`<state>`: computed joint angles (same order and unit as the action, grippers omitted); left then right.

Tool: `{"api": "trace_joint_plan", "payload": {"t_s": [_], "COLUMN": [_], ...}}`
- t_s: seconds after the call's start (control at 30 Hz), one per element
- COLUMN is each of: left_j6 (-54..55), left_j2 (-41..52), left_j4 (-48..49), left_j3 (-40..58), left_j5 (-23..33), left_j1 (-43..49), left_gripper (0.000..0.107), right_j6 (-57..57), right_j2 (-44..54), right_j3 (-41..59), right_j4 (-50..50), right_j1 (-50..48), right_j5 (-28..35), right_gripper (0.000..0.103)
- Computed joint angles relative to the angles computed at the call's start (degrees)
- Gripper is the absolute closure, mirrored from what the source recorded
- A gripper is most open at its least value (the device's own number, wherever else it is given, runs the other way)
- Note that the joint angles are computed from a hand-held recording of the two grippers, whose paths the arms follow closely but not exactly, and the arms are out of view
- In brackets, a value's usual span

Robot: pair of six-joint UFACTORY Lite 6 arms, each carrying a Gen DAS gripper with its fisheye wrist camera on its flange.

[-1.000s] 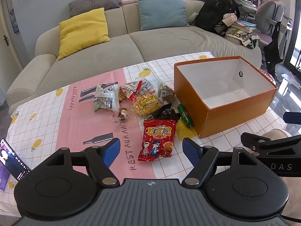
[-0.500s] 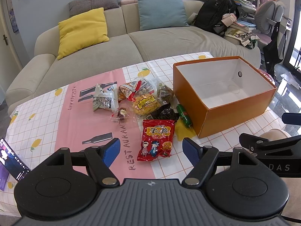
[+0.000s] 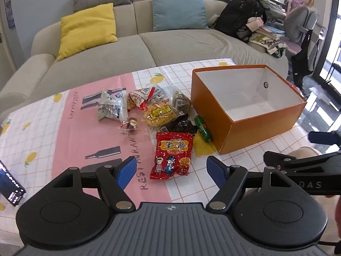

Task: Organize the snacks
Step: 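Grasp the red snack bag with the left tool while the right tool grasps the green sausage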

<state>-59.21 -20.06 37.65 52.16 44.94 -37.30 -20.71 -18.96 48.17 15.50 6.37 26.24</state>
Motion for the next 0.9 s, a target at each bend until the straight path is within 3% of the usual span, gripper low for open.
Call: {"api": "trace_joint_plan", "payload": {"t_s": [0.1, 0.17, 0.37, 0.53, 0.63, 0.77, 0.9], "left_j6": [3.7, 6.3, 17.1, 26.9, 34.1, 45.0, 49.1], "left_j2": [-1.1, -1.2, -0.5, 2.0, 5.8, 12.4, 18.0], "left_j4": [-3.0, -4.9, -15.0, -23.2, -28.9, -38.3, -40.9], "left_j3": [-1.4, -2.1, -4.7, -6.0, -5.5, -3.8, -1.7], "left_j5": [-2.9, -4.4, -10.3, -16.8, -20.5, -24.4, -25.8], "left_j1": [3.7, 6.7, 17.4, 22.8, 24.3, 25.6, 25.8], "left_gripper": [0.019, 0.022, 0.032, 0.032, 0.025, 0.020, 0.020], "right_j6": [-2.8, -5.3, -8.1, -7.9, -6.6, -7.6, -11.1], "right_j2": [2.3, 4.2, 12.4, 20.1, 24.9, 29.9, 33.6], "right_j3": [0.3, 0.7, 4.3, 8.7, 11.4, 14.5, 17.3], "right_j4": [3.0, 6.0, 11.7, 13.2, 12.8, 14.6, 18.5], "right_j1": [0.6, 1.2, 4.9, 7.5, 7.5, 5.9, 4.5], "right_j5": [-1.2, -1.5, -2.1, -3.2, -3.6, -3.1, -2.4], "right_gripper": [0.006, 0.016, 0.027, 0.043, 0.052, 0.056, 0.056]}}
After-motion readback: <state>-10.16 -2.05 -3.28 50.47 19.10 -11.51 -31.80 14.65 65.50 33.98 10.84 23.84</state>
